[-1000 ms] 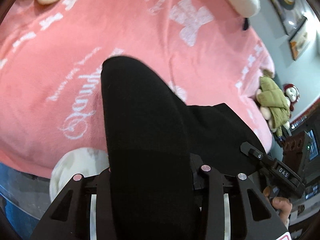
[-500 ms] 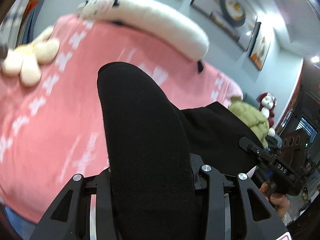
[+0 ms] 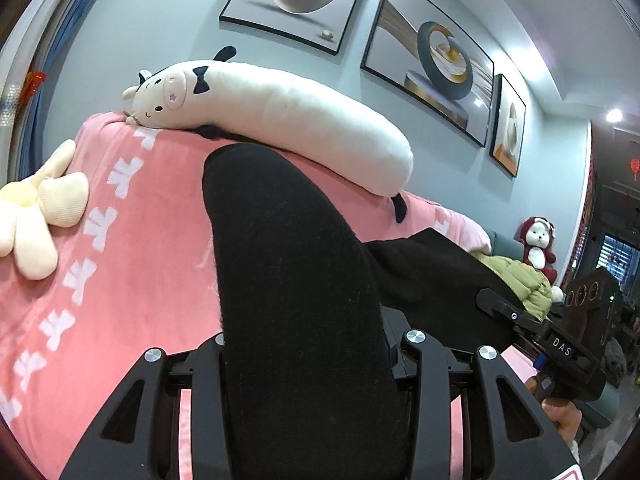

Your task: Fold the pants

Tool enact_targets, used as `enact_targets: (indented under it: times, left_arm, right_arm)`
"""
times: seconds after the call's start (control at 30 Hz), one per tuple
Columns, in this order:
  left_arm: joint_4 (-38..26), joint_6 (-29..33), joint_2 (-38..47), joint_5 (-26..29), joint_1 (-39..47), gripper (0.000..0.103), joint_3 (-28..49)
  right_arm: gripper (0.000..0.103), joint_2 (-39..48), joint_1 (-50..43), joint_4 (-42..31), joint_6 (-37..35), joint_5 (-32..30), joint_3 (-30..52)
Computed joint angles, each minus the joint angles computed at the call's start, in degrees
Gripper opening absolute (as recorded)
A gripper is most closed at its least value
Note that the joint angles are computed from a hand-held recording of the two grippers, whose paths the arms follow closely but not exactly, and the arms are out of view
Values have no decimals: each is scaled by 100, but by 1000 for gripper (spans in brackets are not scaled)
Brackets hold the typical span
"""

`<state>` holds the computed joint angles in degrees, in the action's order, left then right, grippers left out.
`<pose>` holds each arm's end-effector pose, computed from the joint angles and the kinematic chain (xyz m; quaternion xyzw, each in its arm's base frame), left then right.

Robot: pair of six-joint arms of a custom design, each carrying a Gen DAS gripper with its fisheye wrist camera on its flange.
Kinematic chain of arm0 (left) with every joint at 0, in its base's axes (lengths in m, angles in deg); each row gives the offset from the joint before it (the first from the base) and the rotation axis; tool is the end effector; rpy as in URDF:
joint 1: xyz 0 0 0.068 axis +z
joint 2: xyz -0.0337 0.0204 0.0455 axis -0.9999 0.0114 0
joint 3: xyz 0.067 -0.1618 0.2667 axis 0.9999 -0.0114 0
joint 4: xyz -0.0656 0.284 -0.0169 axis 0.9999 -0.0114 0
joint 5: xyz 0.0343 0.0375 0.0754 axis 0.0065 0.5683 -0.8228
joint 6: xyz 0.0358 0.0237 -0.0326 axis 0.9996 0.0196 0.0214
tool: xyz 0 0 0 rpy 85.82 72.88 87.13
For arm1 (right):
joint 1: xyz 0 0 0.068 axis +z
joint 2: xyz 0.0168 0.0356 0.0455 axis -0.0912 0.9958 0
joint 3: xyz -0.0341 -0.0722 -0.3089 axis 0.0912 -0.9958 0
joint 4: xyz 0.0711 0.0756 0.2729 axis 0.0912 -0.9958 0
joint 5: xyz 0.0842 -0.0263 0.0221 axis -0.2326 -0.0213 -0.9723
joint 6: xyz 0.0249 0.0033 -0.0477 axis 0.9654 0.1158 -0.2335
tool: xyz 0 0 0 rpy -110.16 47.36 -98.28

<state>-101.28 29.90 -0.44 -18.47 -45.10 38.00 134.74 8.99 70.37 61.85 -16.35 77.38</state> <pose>0.1418 0.0917 0.5009 0.0872 0.7587 -0.2297 0.6033 0.1996 0.0620 0.4406 -0.0702 0.7066 0.3137 0.6304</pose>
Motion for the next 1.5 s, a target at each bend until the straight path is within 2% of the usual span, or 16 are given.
enact_targets:
  times: [0.1, 0.23, 0.33, 0.37, 0.43, 0.47, 0.6, 0.77, 0.97, 1.0, 1.07, 1.17, 1.3, 1.4, 1.43, 1.5]
  left_arm:
    - [1363, -804, 257, -677, -753, 40, -416]
    - [2456, -1042, 985, -1763, -1679, 43, -851]
    - [3213, -1141, 1795, -2632, -2191, 71, -1269]
    - [3333, -1112, 2139, -3474, -2431, 87, -1384]
    - [3331, -892, 2767, -4759, -2671, 84, -1495]
    - [3213, -731, 3039, -5103, -2637, 75, -1517]
    - [2922, -908, 3266, -4637, -2205, 70, -1452]
    - [2352, -1256, 3560, -4215, -2615, 72, -469]
    - [1899, -1156, 4923, -5246, -3447, 76, 630]
    - [1802, -1116, 5156, -5434, -3510, 75, 761]
    - [2605, -891, 5176, -6173, -3714, 76, 315]
    - [2971, -362, 4975, -6793, -3974, 78, -9]
    - [3099, -395, 4644, -6770, -4061, 78, -317]
    - [3004, -490, 4311, -6632, -4058, 78, -523]
    - [3010, -465, 4166, -6575, -4046, 78, -631]
    - [3016, -415, 3971, -6645, -4059, 78, -790]
  right_arm:
    - [36, 754, -130, 618, 34, -112, 27]
    - [43, 2070, -359, 1452, 212, -362, 68]
    - [54, 3500, -519, 1453, 5, 20, 229]
    - [54, 3839, -513, 1264, -107, 409, 282]
    - [51, 4263, -519, 935, -355, 1137, 197]
    - [47, 4226, -611, 1147, -352, 883, -35]
    - [23, 4106, -589, 958, -686, 395, 148]
    - [20, 4972, -374, 453, -652, -241, 1745]
    - [20, 6967, -344, -740, -768, 342, 3545]
    - [11, 7261, -462, -728, -627, 124, 3619]
    - [9, 7123, -524, -633, -559, -78, 3510]
    - [15, 6470, -444, -127, -581, 11, 2883]
    - [13, 6639, -307, -702, -1025, 670, 2959]
    - [19, 6127, -343, -391, -689, 543, 2344]
    - [41, 5926, -349, -289, -591, 561, 2114]
    - [64, 5784, -345, -178, -557, 647, 1834]
